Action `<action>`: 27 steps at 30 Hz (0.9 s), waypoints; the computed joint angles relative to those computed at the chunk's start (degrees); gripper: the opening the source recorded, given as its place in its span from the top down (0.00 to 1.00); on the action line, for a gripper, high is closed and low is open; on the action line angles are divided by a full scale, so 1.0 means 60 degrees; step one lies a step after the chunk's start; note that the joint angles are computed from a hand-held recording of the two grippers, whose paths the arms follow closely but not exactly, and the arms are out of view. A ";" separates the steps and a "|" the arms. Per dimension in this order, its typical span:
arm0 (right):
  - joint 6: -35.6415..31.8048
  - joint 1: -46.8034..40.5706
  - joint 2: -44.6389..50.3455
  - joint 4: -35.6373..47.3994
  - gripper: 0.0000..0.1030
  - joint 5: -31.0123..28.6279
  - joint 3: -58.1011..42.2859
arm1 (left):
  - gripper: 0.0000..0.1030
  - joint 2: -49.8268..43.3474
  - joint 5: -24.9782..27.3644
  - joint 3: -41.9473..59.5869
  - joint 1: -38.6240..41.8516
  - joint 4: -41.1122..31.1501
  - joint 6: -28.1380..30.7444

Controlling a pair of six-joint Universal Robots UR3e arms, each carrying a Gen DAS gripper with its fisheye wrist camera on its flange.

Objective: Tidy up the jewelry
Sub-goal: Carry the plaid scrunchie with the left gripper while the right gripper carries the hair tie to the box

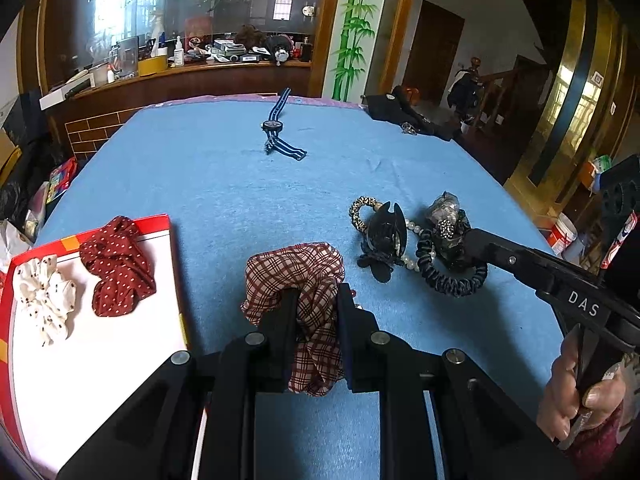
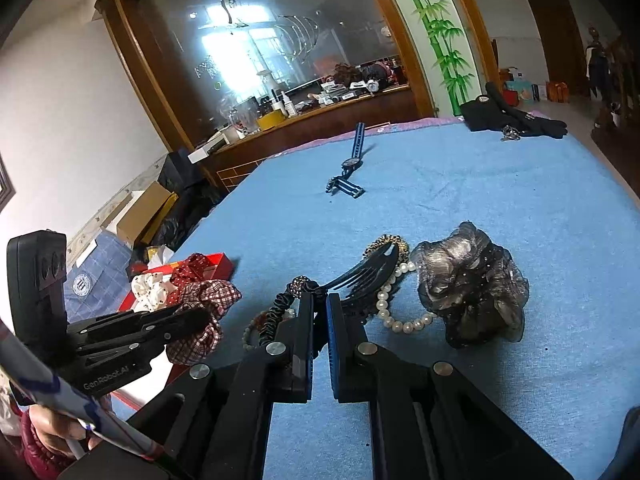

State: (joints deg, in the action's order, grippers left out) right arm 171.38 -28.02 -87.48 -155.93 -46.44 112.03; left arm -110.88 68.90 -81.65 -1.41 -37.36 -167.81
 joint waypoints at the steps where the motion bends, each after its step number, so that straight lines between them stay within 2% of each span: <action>1: -0.0027 0.0006 -0.0024 -0.0044 0.93 0.0028 0.0030 | 0.83 0.0087 -0.0034 -0.0096 0.0046 0.0026 0.0009; 14: 0.0322 0.0130 -0.0217 0.0325 0.93 0.0574 0.0105 | 0.83 0.1901 -0.0678 -0.2008 0.1438 0.0202 0.0603; 27: 0.0865 0.2196 0.0086 0.0491 0.93 -0.0312 -0.1136 | 0.83 0.3124 -0.1594 -0.3447 0.3623 0.0085 0.1313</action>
State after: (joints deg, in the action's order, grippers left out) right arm 176.57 -14.85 -86.96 -152.99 -48.31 105.21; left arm -92.13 59.33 -102.33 20.33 -36.85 -159.94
